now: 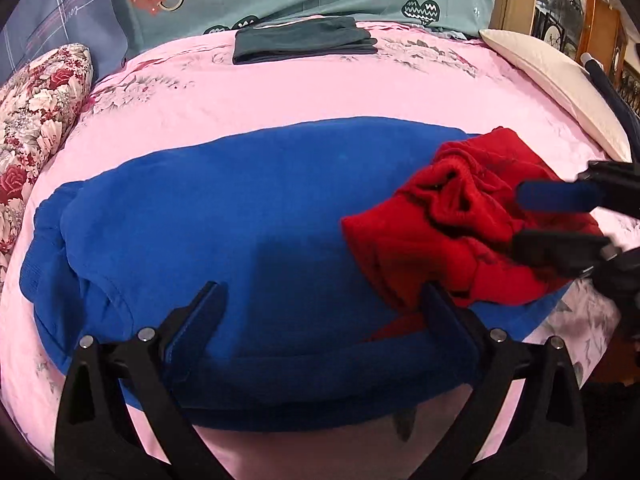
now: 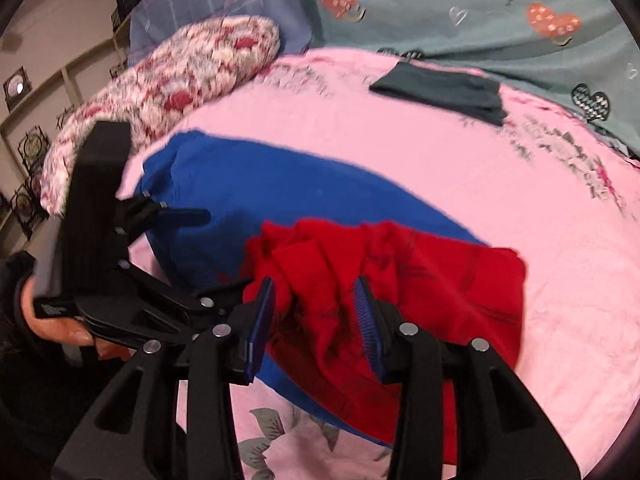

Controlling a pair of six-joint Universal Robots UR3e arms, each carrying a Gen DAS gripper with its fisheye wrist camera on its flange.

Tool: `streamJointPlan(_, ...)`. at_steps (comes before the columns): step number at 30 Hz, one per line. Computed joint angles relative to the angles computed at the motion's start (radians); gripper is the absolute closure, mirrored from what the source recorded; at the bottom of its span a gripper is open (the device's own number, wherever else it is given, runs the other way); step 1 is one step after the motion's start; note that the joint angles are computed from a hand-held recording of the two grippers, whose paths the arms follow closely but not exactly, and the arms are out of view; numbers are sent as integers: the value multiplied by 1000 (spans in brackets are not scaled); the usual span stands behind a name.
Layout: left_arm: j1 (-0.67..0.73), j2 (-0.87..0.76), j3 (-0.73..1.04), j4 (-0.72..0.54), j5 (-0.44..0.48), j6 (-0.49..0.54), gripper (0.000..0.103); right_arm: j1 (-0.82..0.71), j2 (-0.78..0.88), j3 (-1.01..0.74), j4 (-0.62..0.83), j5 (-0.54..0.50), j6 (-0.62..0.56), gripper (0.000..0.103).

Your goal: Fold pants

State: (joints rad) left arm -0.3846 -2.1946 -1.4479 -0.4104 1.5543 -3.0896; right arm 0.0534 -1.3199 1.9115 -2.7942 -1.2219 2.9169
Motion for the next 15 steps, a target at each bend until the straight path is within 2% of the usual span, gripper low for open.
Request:
streamJointPlan(1, -1, -1, 1, -1, 4, 3, 2, 19, 34, -31, 19, -27, 7, 66)
streamJointPlan(2, -4, -5, 3, -1, 10, 5, 2, 26, 55, -52, 47, -35, 6, 79)
streamJointPlan(5, -2, -11, 2, 9, 6, 0, 2, 27, 66, -56, 44, -17, -1, 90)
streamJointPlan(8, 5, -9, -5, 16, 1, 5, 2, -44, -15, 38, -41, 54, 35, 91)
streamJointPlan(11, 2, -5, -15, 24, 1, 3, 2, -115, -115, 79, -62, 138, 55, 91)
streamJointPlan(15, 6, 5, -32, 41, 2, -4, 2, -61, -131, 9, 17, 172, -10, 91)
